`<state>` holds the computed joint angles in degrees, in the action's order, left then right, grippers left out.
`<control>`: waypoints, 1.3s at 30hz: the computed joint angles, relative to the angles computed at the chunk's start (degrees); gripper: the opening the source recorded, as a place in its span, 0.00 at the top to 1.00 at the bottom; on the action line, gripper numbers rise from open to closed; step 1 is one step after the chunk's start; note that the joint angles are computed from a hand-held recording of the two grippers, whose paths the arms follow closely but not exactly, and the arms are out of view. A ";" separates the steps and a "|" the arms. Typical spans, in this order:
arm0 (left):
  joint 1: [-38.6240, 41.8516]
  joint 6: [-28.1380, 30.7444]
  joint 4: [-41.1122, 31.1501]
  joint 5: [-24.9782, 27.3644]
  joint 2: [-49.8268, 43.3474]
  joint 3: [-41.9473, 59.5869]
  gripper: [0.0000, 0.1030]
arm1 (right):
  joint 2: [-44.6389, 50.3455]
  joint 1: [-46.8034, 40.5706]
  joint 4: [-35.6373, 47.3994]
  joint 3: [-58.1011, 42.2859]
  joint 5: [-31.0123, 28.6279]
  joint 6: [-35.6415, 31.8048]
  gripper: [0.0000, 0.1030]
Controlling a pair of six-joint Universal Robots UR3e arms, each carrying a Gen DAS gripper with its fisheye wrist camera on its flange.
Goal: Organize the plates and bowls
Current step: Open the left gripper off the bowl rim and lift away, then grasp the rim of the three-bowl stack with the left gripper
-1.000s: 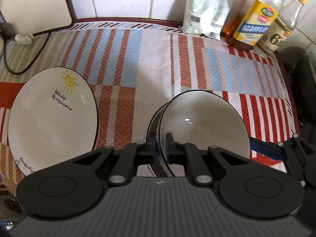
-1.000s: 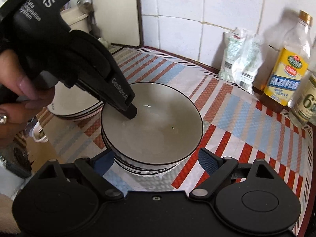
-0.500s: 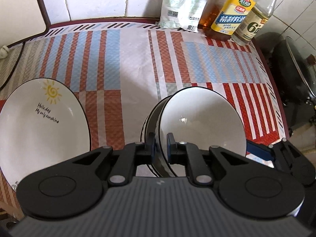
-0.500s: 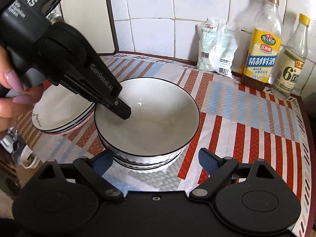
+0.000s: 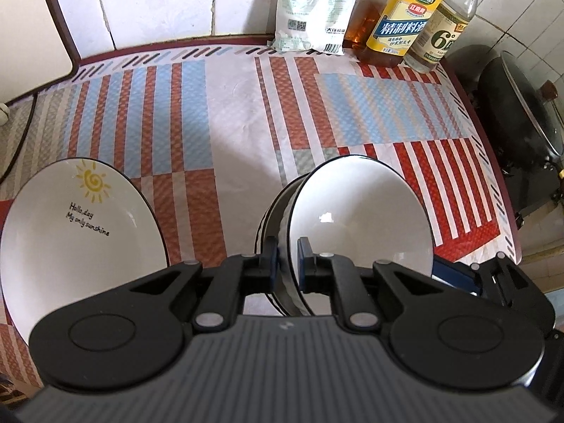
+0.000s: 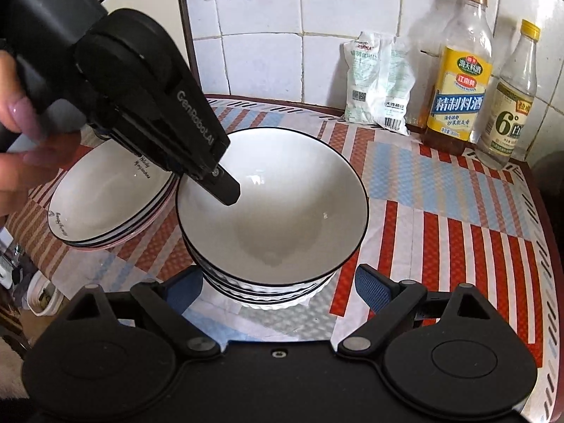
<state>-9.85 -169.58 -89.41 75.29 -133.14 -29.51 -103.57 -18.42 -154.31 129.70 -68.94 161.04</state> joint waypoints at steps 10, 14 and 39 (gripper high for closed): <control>3.44 1.59 7.59 -4.59 8.96 -13.27 0.86 | 1.12 -1.64 2.59 -2.27 3.36 -2.48 0.08; 4.34 -0.67 9.62 -5.11 9.88 -17.28 0.91 | 1.83 -1.12 2.55 -2.48 3.08 -2.45 0.08; 9.71 5.10 30.69 -15.33 23.25 -45.54 0.65 | -0.22 -1.26 -22.43 16.07 0.72 9.80 0.07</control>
